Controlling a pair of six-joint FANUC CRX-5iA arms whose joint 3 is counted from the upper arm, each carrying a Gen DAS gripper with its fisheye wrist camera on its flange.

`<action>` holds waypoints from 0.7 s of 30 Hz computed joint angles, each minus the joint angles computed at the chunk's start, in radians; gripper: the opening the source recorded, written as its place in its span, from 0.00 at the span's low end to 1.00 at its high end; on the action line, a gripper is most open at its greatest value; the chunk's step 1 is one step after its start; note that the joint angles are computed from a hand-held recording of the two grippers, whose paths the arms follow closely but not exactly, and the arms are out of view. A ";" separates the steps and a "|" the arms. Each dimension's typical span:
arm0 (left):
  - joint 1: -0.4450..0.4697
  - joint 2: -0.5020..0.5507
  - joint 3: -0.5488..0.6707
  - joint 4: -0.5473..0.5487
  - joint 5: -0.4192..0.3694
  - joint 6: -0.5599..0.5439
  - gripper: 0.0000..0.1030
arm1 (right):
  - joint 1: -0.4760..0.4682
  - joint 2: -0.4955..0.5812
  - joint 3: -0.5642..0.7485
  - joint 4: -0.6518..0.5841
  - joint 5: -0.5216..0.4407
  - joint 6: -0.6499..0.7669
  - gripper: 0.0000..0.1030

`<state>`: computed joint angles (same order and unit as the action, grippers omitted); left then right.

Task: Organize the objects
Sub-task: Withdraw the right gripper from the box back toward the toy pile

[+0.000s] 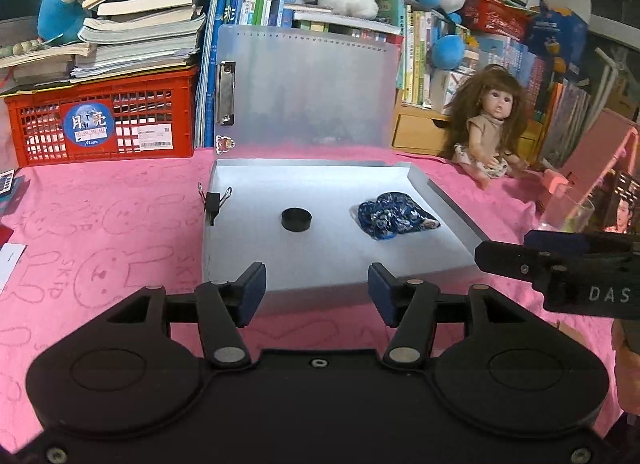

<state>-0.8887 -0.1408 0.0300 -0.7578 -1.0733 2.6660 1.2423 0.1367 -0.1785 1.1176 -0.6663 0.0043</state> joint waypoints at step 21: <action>-0.117 -0.078 -0.102 -0.067 -0.039 0.074 0.54 | 0.041 -0.110 -0.183 0.042 -0.047 -0.172 0.85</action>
<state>-1.0054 -0.2185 -0.0724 -0.8245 -1.1122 2.7400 1.2832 0.0267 -0.3618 1.1595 -0.7131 -0.1680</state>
